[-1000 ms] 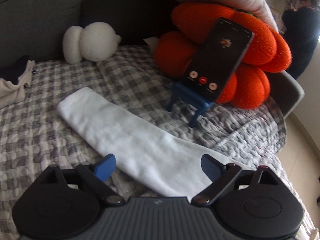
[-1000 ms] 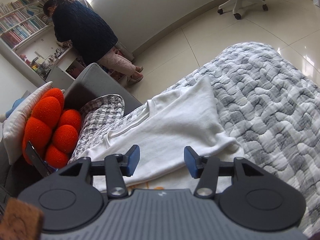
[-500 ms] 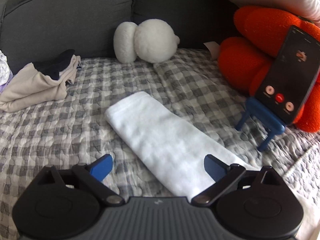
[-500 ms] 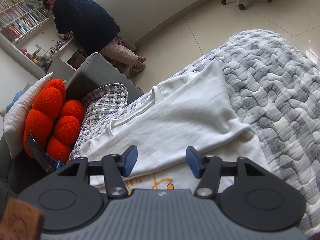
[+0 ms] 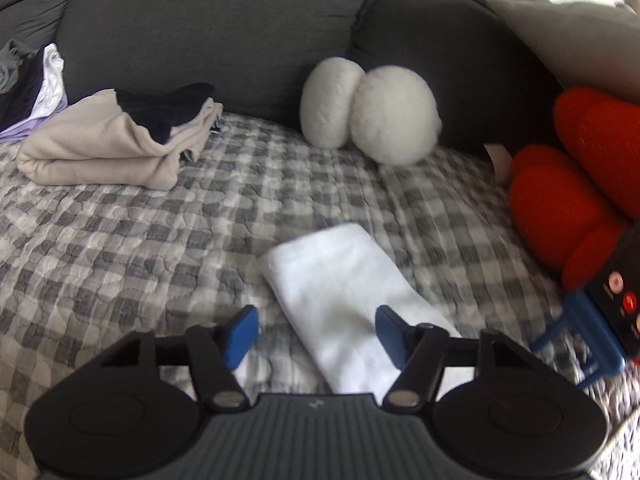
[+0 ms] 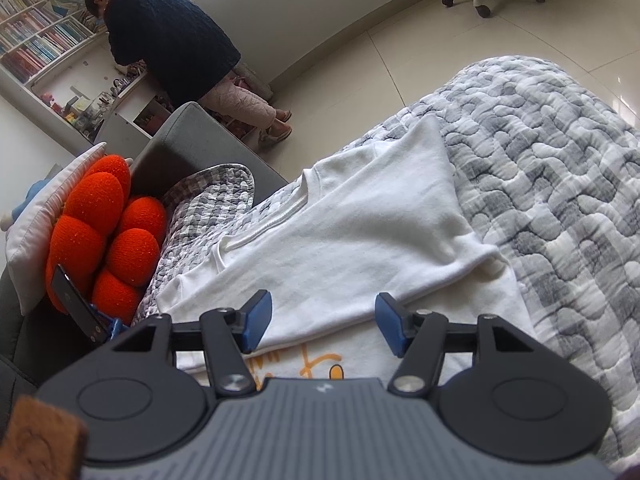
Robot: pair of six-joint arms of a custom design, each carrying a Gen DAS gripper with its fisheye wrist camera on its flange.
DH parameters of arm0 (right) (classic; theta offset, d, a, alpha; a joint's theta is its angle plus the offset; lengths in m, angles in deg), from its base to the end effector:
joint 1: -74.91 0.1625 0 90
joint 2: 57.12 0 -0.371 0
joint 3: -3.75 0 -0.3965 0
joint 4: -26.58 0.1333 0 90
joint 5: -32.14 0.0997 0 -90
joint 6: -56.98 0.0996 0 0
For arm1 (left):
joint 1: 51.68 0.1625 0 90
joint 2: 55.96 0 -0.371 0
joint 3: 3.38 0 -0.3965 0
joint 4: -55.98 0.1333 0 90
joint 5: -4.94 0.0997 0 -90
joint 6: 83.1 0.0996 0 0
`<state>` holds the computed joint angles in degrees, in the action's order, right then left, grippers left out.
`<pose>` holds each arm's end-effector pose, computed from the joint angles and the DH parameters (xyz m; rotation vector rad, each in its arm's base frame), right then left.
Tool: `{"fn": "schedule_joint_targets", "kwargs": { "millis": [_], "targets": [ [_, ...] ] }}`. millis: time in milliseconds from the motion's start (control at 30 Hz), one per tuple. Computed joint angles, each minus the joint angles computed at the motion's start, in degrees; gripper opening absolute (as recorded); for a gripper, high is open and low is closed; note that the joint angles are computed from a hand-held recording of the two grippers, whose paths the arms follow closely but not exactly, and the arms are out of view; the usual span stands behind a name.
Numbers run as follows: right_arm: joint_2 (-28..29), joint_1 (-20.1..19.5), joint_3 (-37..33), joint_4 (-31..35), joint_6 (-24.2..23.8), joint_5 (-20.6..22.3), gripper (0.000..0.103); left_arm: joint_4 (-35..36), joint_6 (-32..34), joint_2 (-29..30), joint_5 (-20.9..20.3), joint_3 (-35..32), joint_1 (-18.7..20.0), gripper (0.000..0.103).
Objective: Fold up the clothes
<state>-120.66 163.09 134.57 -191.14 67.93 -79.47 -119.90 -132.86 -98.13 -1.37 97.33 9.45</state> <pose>0.0823 -0.4510 0.1699 -0.5492 -2.4312 1.4760 -0.0744 -0.6161 0.1094 -0.7276 1.7366 -1.3900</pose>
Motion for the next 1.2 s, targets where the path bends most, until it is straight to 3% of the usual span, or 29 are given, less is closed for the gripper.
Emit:
{"fn": "schedule_joint_targets", "kwargs": {
  "millis": [100,133,233,300,533,767,1200],
  "targets": [
    [-0.4,-0.2,0.4,0.0,0.3,0.3,0.062,-8.2,4.7,1.1,0.0,-0.5,0.4,0.044],
    [-0.5,-0.3,0.4,0.1,0.5,0.4,0.062,-8.1,3.7,0.8,0.1,-0.2,0.4,0.041],
    [-0.4,-0.1,0.3,0.0,0.5,0.2,0.062,-6.9,0.0,-0.2,0.2,1.1,0.5,0.023],
    [-0.3,0.0,0.3,-0.1,0.5,0.1,0.062,-10.5,2.3,0.2,-0.1,1.0,0.7,0.008],
    [-0.6,-0.2,0.4,-0.1,0.6,0.5,0.062,-38.7,28.1,5.9,-2.1,-4.8,-0.4,0.004],
    [-1.1,-0.3,0.7,-0.6,0.6,1.0,0.062,-53.8,42.1,5.9,-8.6,-6.3,-3.2,0.003],
    [-1.8,-1.0,1.2,-1.2,1.6,3.8,0.062,-53.9,37.8,0.8,-22.0,0.9,-7.7,0.003]
  ]
}}
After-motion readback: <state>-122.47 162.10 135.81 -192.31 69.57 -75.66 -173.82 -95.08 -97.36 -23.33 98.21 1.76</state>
